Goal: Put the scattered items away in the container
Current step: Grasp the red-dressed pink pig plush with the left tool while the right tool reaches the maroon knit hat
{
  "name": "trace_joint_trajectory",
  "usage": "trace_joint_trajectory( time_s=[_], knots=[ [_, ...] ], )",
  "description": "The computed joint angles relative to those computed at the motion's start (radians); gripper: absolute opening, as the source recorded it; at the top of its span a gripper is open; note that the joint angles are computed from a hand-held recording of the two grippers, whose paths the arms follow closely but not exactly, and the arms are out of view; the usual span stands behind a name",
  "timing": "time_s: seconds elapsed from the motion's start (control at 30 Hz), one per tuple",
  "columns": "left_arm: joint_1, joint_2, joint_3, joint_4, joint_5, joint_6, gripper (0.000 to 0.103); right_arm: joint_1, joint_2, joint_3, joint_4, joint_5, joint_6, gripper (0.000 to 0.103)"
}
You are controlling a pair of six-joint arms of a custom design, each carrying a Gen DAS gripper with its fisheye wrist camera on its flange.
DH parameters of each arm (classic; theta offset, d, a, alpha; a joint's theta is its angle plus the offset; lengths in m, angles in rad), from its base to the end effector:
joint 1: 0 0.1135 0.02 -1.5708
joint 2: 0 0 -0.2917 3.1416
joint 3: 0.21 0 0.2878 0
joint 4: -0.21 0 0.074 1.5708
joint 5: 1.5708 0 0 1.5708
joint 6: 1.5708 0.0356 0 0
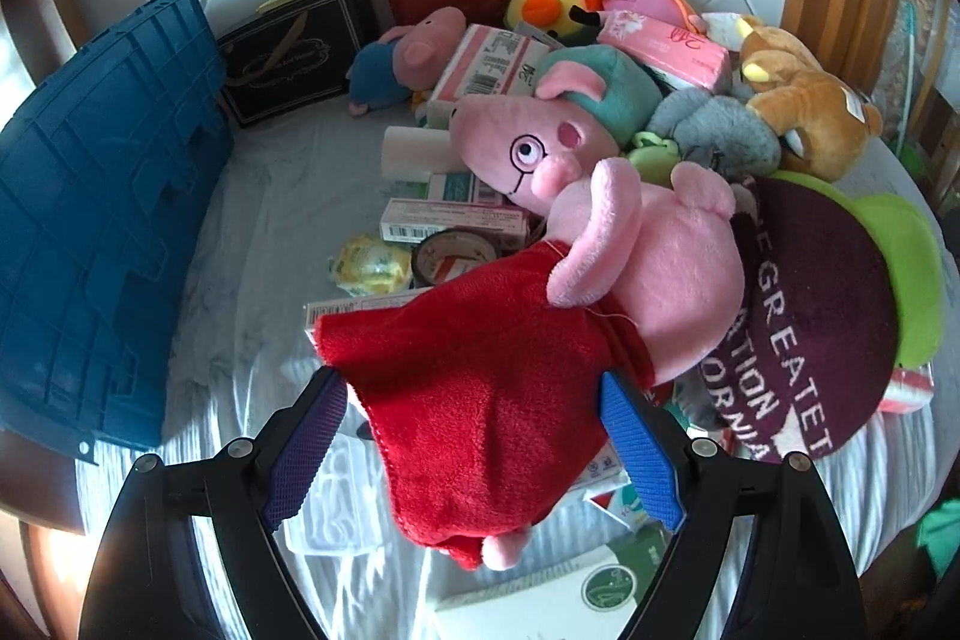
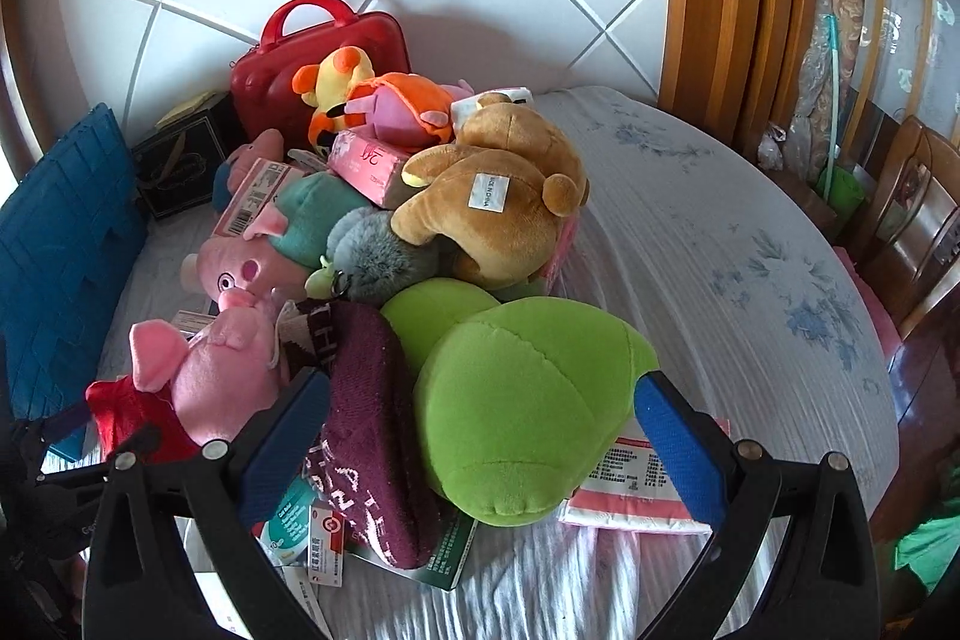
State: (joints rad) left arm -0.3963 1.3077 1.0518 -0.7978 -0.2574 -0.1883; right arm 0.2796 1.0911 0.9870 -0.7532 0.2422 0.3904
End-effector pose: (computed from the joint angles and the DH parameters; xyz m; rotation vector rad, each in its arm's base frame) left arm 0.2666 -0.1017 0.2877 0.1795 2.5678 0.1228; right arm 0.2356 0.0587 0.3206 0.2409 2.3829 0.0182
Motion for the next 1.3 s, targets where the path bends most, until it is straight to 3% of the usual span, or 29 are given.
trace_joint_trajectory(
  time_s=[0.23,0.43,0.63,0.8,0.87,0.93,1.0,1.03,1.07,1.1,1.17,1.3],
  knots=[
    [-0.006,-0.042,-0.045,-0.012,0.049,-0.009,0.086,0.135,0.062,0.011,0.053,0.013,-0.029,0.101],
    [-0.031,0.039,-0.038,0.02,-0.022,-0.025,0.088,0.158,0.175,0.023,0.077,-0.035,-0.043,0.061],
    [-0.014,0.096,-0.019,0.059,-0.006,-0.023,0.095,0.145,0.24,0.0,0.108,-0.017,-0.053,0.061],
    [-0.009,0.112,-0.024,0.097,0.004,-0.011,0.094,0.151,0.254,-0.027,0.176,-0.008,-0.068,0.084],
    [-0.006,0.104,-0.034,0.108,0.008,-0.007,0.086,0.161,0.282,-0.023,0.175,0.015,-0.071,0.099],
    [-0.002,0.09,-0.044,0.114,0.016,-0.004,0.079,0.174,0.312,-0.016,0.151,0.038,-0.057,0.099],
    [0.006,0.067,-0.052,0.113,0.028,-0.003,0.074,0.181,0.304,-0.033,0.149,0.044,-0.034,0.076],
    [0.012,0.056,-0.052,0.112,0.035,-0.003,0.071,0.181,0.283,-0.05,0.157,0.038,-0.021,0.049],
    [0.015,0.047,-0.051,0.11,0.041,-0.005,0.07,0.173,0.256,-0.069,0.167,0.015,-0.008,0.042],
    [0.02,0.038,-0.051,0.108,0.049,-0.006,0.07,0.169,0.235,-0.08,0.172,0.001,-0.004,0.042],
    [0.027,0.038,-0.047,0.108,0.06,-0.001,0.07,0.165,0.212,-0.09,0.179,-0.032,-0.007,0.029],
    [0.025,0.09,-0.043,0.115,0.048,0.012,0.083,0.158,0.232,-0.086,0.178,-0.091,-0.014,0.029]
  ],
)
